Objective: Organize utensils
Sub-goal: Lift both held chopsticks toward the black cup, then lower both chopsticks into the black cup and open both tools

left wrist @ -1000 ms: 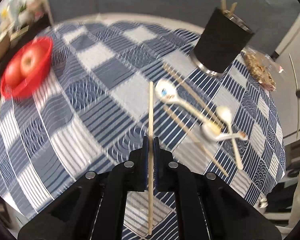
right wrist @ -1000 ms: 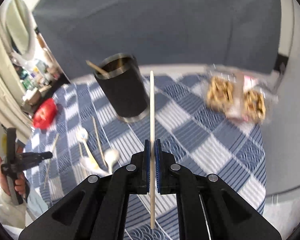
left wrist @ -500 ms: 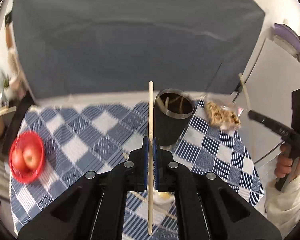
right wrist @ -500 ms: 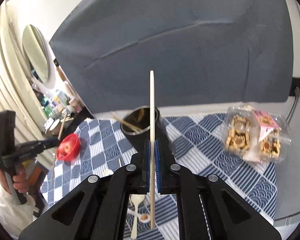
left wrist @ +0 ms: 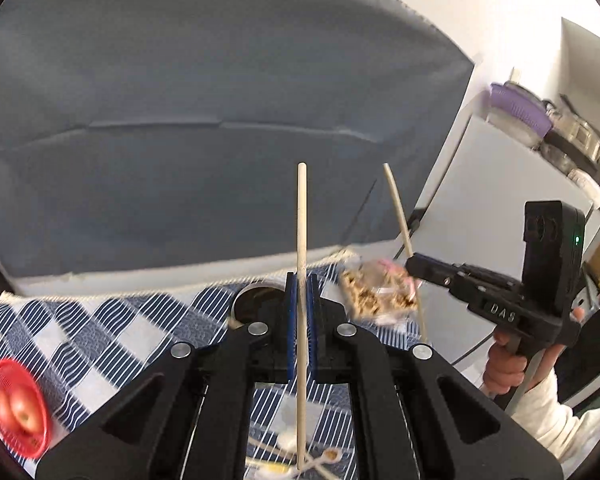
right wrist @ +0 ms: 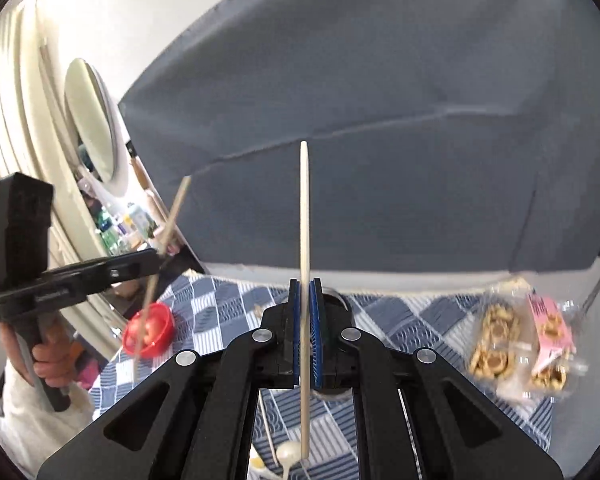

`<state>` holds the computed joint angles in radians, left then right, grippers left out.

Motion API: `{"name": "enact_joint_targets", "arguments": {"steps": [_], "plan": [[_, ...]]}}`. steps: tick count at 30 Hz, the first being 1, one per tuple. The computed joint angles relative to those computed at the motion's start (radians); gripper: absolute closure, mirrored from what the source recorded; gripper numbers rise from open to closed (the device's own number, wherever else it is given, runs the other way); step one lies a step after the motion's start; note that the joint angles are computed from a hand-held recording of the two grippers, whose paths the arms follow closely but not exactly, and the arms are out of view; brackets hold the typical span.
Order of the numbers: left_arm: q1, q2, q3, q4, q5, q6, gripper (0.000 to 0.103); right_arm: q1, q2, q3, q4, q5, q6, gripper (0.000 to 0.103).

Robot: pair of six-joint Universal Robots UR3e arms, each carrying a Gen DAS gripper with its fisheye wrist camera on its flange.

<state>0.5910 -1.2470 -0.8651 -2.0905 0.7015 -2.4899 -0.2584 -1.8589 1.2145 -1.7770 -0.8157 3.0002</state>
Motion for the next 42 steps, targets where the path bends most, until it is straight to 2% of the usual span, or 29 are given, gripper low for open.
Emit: {"name": "enact_joint_targets", "arguments": {"steps": [6, 9, 14, 19, 23, 30, 42], "plan": [[-0.092, -0.079, -0.065, 0.247, -0.03, -0.122, 0.098, 0.064, 0.124, -0.094, -0.12, -0.011, 0.092, 0.098], [-0.12, -0.124, -0.076, 0.329, -0.043, -0.157, 0.098, 0.086, 0.172, -0.106, -0.208, 0.002, 0.136, 0.098], [-0.175, -0.199, -0.099, 0.489, -0.024, -0.221, 0.098, 0.128, 0.261, -0.128, -0.345, 0.017, 0.193, 0.098], [-0.173, -0.257, -0.107, 0.529, -0.085, -0.212, 0.098, 0.175, 0.341, -0.164, -0.399, -0.004, 0.206, 0.098], [-0.156, -0.287, -0.109, 0.539, -0.136, -0.184, 0.098, 0.187, 0.383, -0.126, -0.492, 0.024, 0.275, 0.098], [-0.173, -0.385, -0.059, 0.556, -0.173, -0.163, 0.098, 0.194, 0.415, -0.036, -0.676, 0.039, 0.379, 0.098], [-0.219, -0.491, -0.065, 0.624, -0.222, -0.146, 0.098, 0.206, 0.408, 0.109, -0.835, 0.001, 0.393, 0.098]]}}
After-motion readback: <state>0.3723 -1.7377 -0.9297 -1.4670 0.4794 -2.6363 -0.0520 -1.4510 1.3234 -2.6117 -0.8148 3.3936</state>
